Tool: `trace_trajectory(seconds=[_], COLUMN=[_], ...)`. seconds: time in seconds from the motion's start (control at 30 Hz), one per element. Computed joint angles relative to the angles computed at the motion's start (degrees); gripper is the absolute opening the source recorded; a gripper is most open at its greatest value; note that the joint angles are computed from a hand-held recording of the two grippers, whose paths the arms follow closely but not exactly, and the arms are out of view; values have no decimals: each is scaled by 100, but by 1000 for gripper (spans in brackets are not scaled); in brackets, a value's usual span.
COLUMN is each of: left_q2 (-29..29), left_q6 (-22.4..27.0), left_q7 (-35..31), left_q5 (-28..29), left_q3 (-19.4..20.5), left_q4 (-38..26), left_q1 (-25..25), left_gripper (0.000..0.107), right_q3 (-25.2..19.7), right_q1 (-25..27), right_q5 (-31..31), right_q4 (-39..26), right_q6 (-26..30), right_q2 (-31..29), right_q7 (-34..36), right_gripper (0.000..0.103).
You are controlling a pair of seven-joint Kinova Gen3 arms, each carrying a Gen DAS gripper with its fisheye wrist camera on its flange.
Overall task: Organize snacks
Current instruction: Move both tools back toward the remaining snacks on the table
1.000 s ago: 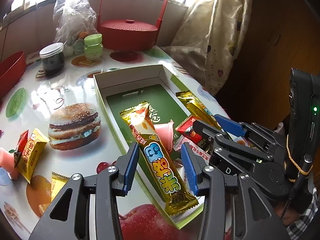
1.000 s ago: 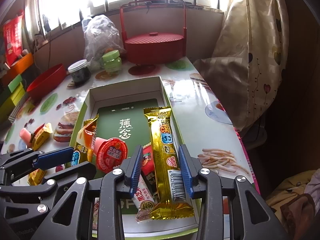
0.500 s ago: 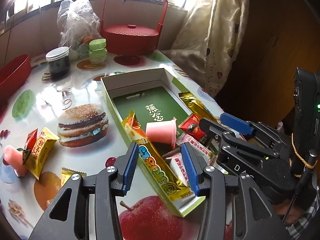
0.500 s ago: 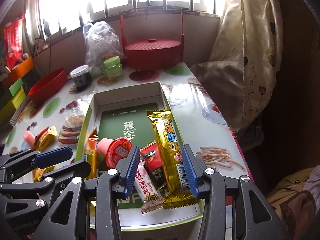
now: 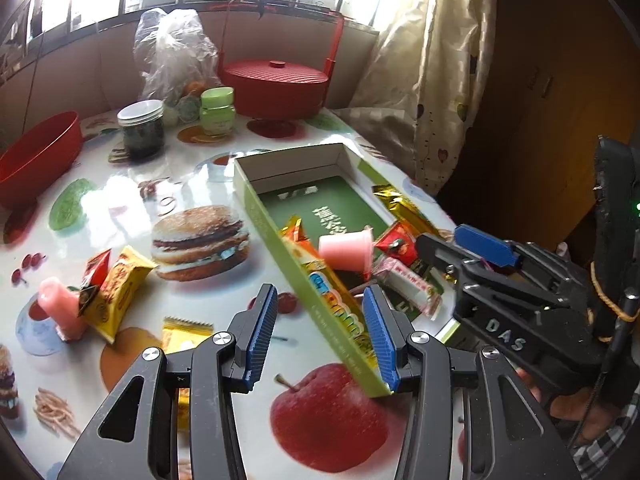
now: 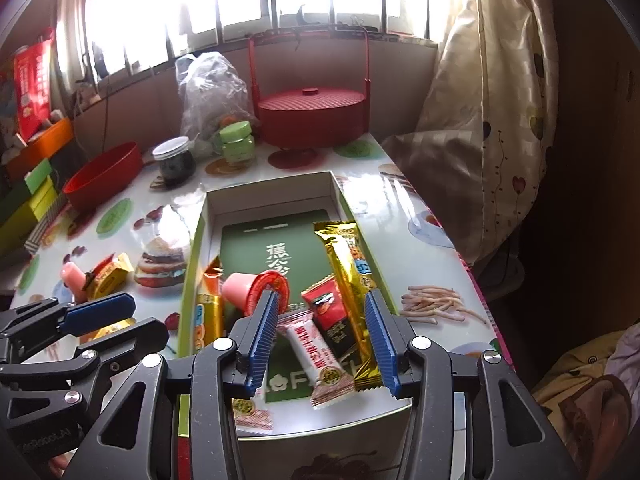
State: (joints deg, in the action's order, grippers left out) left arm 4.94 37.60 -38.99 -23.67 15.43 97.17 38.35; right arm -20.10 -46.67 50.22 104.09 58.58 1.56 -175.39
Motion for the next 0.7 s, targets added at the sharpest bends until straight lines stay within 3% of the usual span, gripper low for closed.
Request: trace_trajectory(seconds=[0.5, 0.7], left_q2=[-536, -680], left_q6=[-1, -101], left_q7=[279, 65], left_q5=[-185, 108], left_q3=[176, 186], left_q4=[624, 807], left_q1=[-440, -702], left_gripper=[46, 46], right_q3=[-33, 41], right_q1=[-435, -587], right_q5=[63, 53], right_q4=[-276, -402], right_q6=[90, 19], right_q2=[258, 397], right_q7=[-390, -367], right_gripper=[45, 45])
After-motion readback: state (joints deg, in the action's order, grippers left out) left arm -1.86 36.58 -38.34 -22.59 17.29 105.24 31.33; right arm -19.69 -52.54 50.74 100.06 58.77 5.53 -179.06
